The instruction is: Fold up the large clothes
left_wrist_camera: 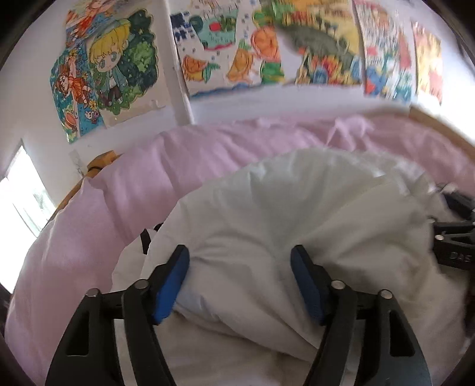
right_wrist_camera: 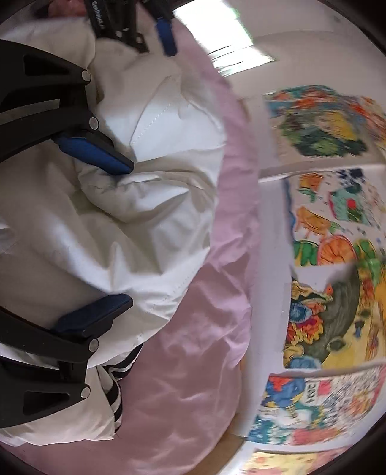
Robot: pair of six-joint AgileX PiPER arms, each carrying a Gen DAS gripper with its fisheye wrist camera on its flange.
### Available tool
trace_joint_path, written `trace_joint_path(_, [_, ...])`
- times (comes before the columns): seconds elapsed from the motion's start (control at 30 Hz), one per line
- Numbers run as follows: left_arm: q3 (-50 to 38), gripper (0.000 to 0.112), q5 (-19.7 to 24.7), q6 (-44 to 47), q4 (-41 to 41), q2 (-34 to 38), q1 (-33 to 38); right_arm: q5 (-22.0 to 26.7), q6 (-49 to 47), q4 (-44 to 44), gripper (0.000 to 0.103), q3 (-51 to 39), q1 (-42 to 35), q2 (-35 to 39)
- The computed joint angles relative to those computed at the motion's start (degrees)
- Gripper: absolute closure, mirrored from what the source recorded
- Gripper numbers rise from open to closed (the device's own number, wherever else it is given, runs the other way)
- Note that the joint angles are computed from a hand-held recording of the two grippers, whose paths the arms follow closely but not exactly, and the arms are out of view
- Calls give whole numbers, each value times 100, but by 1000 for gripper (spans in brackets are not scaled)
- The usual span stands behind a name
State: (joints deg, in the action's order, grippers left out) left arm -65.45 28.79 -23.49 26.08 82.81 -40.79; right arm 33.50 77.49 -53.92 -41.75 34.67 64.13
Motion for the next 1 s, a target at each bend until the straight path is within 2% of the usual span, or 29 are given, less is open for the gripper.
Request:
trace_joint_path(0.1, [-179,45,-11,722,-745,-182,88,285,-150,109,18,-61,177,-214])
trace_joint_path(0.17, [-571,42,320,420,-556,18,31,562,-198,128,17,-70,403,-342])
trace_joint_path(0.27, [-1604,40,1760,-575,618,955,-226,1191,-123,20,11,-68,863,-424])
trace_joint_path(0.3, [-1782,32,1968,-563,657,1169,-195,1490,40,-152,9,-73,1059,-374])
trace_joint_path(0.37, [-1722,29,1802,-481,399,1233,-27,2056,84,-223,7,-190,1346,-92])
trace_joint_path(0.43, [-1523,24,1525,-477,159,1197,143,2197,200,-380,7,-123,1509,75])
trace_joint_path(0.53, [-1257,24,1210,-322,-156,1047,311,2142,75,-309,6,-133,1421,65])
trace_joint_path(0.63, [-946,24,884,559,-1422,597,758,1812,89,-281,6,97,1376,-536])
trace_joint_path(0.7, [-727,24,790,1038,-2103,262,1002,1836,54,-223,6,133,1458,-893])
trace_joint_path(0.77, [-545,24,844,1254,-2484,-51,1090,1845,-391,171,5,13,1382,-1152])
trace_joint_path(0.87, [-455,24,1217,1142,-2328,-475,938,2131,-947,694,5,-242,1424,-1382])
trace_joint_path(0.93, [-452,24,1549,1093,-2064,-774,735,2574,-1153,884,5,-443,1690,-1503])
trace_joint_path(1.0, [-586,24,1957,1214,-1950,-1088,543,3438,-1077,768,5,-746,2475,-1595])
